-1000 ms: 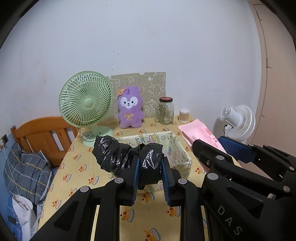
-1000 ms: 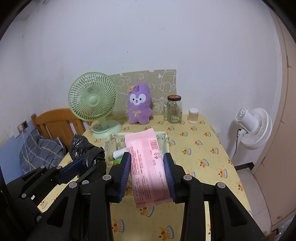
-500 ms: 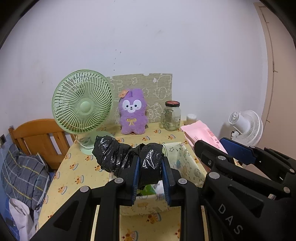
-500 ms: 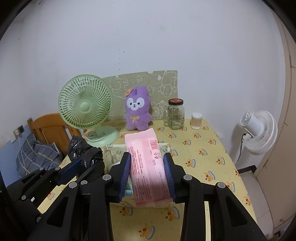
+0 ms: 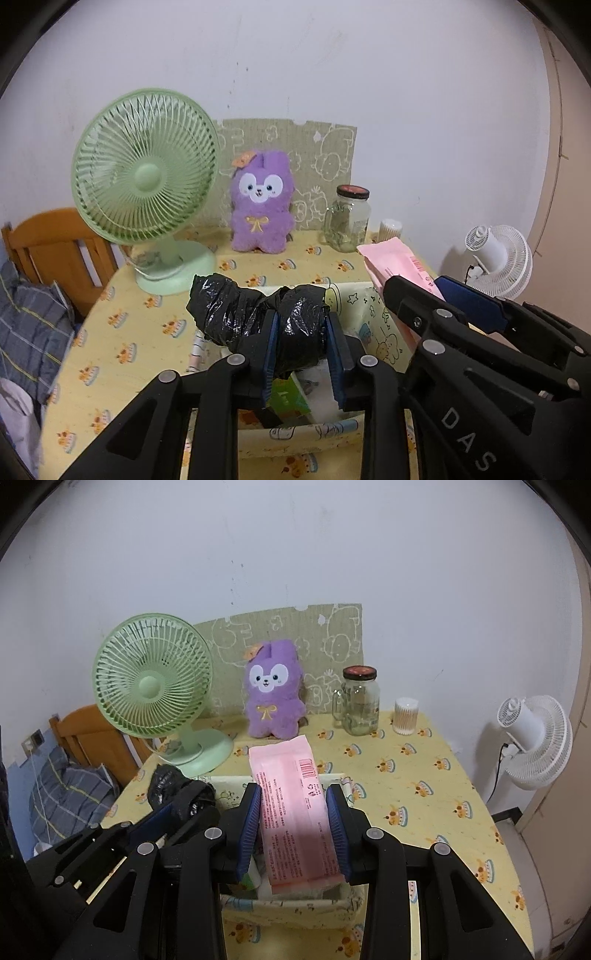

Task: Organize soft objects
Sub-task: 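Lower black bag into box with left tool while right tool lowers pink packet, then open both tools and withdraw them from the fabric box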

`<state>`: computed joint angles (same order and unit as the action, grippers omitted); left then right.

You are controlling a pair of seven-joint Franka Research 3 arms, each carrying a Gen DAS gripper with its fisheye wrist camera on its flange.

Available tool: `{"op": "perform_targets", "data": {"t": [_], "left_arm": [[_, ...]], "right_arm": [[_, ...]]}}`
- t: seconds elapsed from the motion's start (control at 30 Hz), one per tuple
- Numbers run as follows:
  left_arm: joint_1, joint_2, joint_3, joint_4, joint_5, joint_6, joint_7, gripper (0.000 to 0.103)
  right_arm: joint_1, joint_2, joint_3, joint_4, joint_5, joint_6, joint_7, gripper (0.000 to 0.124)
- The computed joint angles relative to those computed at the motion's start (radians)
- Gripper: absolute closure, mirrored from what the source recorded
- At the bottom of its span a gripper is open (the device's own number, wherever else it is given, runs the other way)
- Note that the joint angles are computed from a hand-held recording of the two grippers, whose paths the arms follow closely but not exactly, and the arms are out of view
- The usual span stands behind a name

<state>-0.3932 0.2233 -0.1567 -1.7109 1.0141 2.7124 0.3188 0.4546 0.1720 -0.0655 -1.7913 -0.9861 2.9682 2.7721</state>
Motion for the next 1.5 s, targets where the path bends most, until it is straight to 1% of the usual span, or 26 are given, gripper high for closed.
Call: {"op": "perform_targets", "data": {"t": [0.1,0.17,0.2,0.27,0.33,0.43,0.63,0.8,0.93,1.1,1.13,1.23,1.27,1.3,1.33,1.37,1.4,1.43,1.47,1.5], "left_arm": [[0.004,0.021,0.000,0.011,-0.024,0.001,0.027,0.069],[-0.006,0.032,0.007,0.022,-0.014,-0.026,0.028,0.061],[-0.004,0.034,0.007,0.024,-0.023,-0.030,0.037,0.060],[0.001,0.037,0.002,0.024,-0.056,-0.039,0.073,0.047],[0.001,0.031,0.005,0.017,-0.062,-0.042,0.084,0.040],[0.003,0.022,0.004,0.008,-0.069,-0.044,0.097,0.035],[0.009,0.032,-0.001,0.034,-0.100,-0.078,0.149,0.033],[0.011,0.059,0.007,0.072,-0.133,-0.084,0.173,0.033],[0.007,0.087,0.019,0.098,-0.143,-0.090,0.169,0.033],[0.002,0.112,0.026,0.113,-0.165,-0.097,0.186,0.032],[0.000,0.114,0.028,0.114,-0.167,-0.095,0.189,0.031],[-0.004,0.120,0.033,0.117,-0.170,-0.092,0.191,0.025],[-0.007,0.121,0.036,0.118,-0.166,-0.092,0.186,0.022],[-0.009,0.121,0.038,0.118,-0.163,-0.093,0.182,0.021],[-0.010,0.120,0.039,0.118,-0.162,-0.093,0.180,0.019],[-0.010,0.120,0.039,0.117,-0.162,-0.091,0.180,0.018],[-0.010,0.121,0.039,0.118,-0.162,-0.091,0.180,0.017],[-0.011,0.121,0.039,0.119,-0.162,-0.091,0.177,0.015],[-0.013,0.120,0.041,0.120,-0.158,-0.094,0.172,0.012],[-0.014,0.120,0.041,0.120,-0.157,-0.096,0.170,0.011]], "right_arm": [[-0.002,0.024,0.001,0.017,0.026,-0.008,-0.028,0.084],[0.001,0.038,-0.001,0.024,0.055,-0.013,-0.055,0.085],[0.004,0.047,-0.003,0.028,0.069,-0.015,-0.067,0.085],[0.009,0.057,-0.008,0.031,0.103,-0.010,-0.096,0.085],[0.016,0.064,-0.016,0.031,0.134,-0.001,-0.123,0.085],[0.038,0.070,-0.038,0.035,0.146,0.006,-0.136,0.085],[0.059,0.097,-0.057,0.063,0.204,0.028,-0.192,0.085],[0.069,0.136,-0.068,0.108,0.312,0.036,-0.285,0.084],[0.098,0.173,-0.103,0.148,0.363,0.026,-0.326,0.084],[0.097,0.211,-0.103,0.171,0.473,0.031,-0.415,0.082],[0.099,0.217,-0.104,0.172,0.495,0.035,-0.428,0.082],[0.128,0.226,-0.138,0.180,0.519,0.027,-0.443,0.081],[0.136,0.227,-0.147,0.181,0.521,0.024,-0.449,0.080],[0.138,0.228,-0.148,0.183,0.527,0.019,-0.461,0.070],[0.143,0.228,-0.152,0.184,0.528,0.015,-0.469,0.063],[0.159,0.226,-0.173,0.180,0.516,0.019,-0.453,0.052],[0.197,0.223,-0.223,0.172,0.478,0.035,-0.402,0.046],[0.217,0.220,-0.249,0.167,0.453,0.041,-0.373,0.044],[0.222,0.217,-0.254,0.166,0.441,0.036,-0.365,0.041],[0.212,0.213,-0.240,0.166,0.443,0.025,-0.377,0.038]]}}
